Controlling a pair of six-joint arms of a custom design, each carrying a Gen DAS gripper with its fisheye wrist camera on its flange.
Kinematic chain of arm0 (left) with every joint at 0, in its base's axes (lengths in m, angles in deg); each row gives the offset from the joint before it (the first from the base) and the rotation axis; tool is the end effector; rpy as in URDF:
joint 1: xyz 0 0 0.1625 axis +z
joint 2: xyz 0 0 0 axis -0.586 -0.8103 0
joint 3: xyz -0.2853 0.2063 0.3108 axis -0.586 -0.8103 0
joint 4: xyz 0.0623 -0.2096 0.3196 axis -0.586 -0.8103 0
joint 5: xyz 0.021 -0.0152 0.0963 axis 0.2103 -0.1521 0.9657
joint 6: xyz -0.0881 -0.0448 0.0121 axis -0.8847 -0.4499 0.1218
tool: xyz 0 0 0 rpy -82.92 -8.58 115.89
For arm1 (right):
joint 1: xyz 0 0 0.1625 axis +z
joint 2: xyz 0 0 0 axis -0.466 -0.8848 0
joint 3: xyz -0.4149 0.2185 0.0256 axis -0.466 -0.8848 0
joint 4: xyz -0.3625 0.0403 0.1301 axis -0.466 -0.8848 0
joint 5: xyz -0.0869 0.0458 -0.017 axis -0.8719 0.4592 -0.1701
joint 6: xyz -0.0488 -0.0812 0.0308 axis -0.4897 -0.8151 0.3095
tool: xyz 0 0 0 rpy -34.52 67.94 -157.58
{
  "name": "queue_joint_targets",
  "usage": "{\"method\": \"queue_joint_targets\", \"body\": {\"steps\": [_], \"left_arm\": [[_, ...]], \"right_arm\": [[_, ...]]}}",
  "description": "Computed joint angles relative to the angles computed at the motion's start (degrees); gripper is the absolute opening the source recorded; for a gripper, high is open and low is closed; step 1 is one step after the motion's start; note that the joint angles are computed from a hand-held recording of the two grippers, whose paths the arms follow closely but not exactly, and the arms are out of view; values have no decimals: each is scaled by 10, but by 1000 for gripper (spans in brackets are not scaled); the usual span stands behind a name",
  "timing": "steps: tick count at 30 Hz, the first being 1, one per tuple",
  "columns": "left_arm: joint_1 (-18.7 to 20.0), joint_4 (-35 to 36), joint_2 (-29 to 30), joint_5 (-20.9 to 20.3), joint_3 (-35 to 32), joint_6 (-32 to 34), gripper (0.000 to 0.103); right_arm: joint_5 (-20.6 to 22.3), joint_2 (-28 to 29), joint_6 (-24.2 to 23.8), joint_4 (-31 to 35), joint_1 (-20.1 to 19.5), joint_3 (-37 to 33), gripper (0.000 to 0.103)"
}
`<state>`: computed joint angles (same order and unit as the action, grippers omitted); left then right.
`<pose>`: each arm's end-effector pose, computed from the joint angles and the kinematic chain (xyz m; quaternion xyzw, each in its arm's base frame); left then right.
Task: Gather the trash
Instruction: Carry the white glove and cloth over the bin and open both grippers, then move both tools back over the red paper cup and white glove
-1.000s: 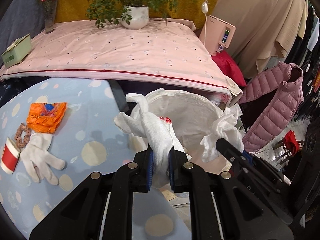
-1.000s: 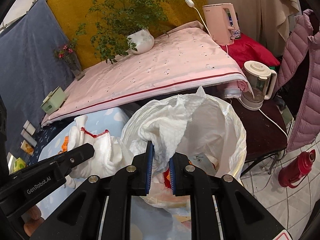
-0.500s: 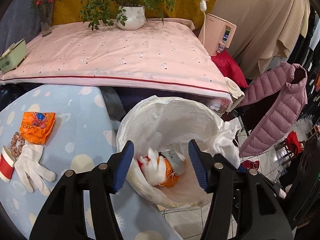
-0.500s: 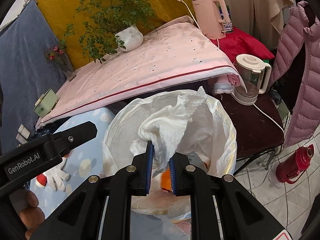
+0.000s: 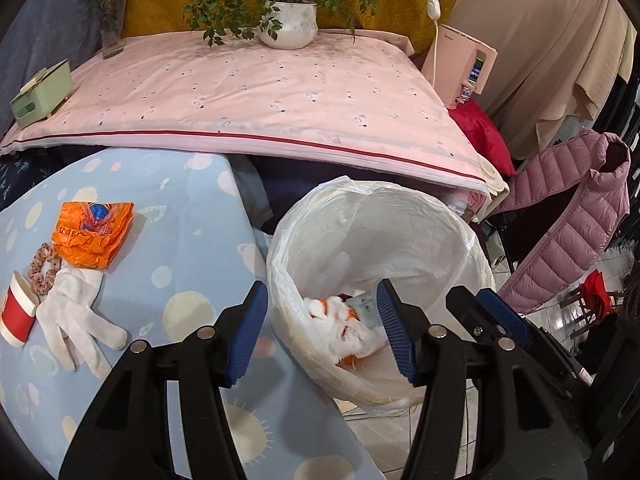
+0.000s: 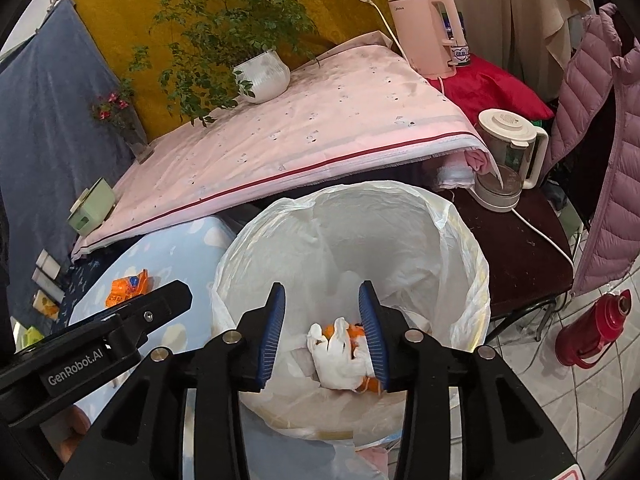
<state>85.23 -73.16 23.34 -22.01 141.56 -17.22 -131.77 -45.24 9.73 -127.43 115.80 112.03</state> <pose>-0.3788 -0.7443 -0.0063 0.1884 0.9150 -0.2494 0.2551 0.0694 -0.7020 0.2723 0.0020 -0.8886 0.3918 0.2386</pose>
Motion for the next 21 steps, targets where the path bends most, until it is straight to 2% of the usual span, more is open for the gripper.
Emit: {"method": "queue_joint_targets", "body": {"steps": [21], "left_arm": [[11,-40,-49,14,80,-33,54]], "right_arm": [[-16,15,-30,-2,31,2,40]]}}
